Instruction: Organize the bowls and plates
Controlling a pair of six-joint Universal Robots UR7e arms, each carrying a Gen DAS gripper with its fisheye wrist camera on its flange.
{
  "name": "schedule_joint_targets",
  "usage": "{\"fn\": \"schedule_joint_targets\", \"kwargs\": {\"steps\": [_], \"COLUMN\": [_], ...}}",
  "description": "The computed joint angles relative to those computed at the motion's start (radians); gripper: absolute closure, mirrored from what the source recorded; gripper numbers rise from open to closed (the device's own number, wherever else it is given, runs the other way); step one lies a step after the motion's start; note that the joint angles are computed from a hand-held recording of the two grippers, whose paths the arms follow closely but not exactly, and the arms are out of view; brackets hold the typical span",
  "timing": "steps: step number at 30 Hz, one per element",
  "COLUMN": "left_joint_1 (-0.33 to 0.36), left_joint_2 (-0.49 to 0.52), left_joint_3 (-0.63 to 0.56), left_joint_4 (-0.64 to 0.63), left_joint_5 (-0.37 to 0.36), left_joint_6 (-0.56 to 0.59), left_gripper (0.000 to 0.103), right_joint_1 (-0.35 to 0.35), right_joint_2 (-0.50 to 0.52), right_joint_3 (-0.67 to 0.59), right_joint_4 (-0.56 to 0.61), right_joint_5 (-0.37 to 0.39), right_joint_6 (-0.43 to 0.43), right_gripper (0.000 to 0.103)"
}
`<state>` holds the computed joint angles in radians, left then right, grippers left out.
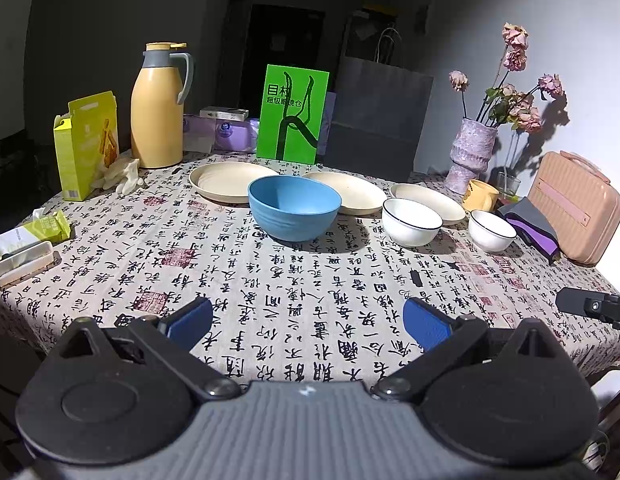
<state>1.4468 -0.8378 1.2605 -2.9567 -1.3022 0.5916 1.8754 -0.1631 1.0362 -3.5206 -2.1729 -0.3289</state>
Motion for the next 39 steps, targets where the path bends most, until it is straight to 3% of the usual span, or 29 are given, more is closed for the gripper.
{"fn": "schedule_joint_targets", "kwargs": {"steps": [39], "left_joint_1": [0.002], "left_joint_2": [-0.001], "left_joint_3": [0.008], "left_joint_4": [-0.005], "left_joint_5": [-0.004], "left_joint_6": [-0.003], "left_gripper": [0.000], "right_joint_1": [0.000], "right_joint_2": [0.001], "right_joint_3": [-0.002], "right_joint_4": [0.002], "right_joint_5": [0.000], "right_joint_6": [0.000], "right_gripper": [0.000]}}
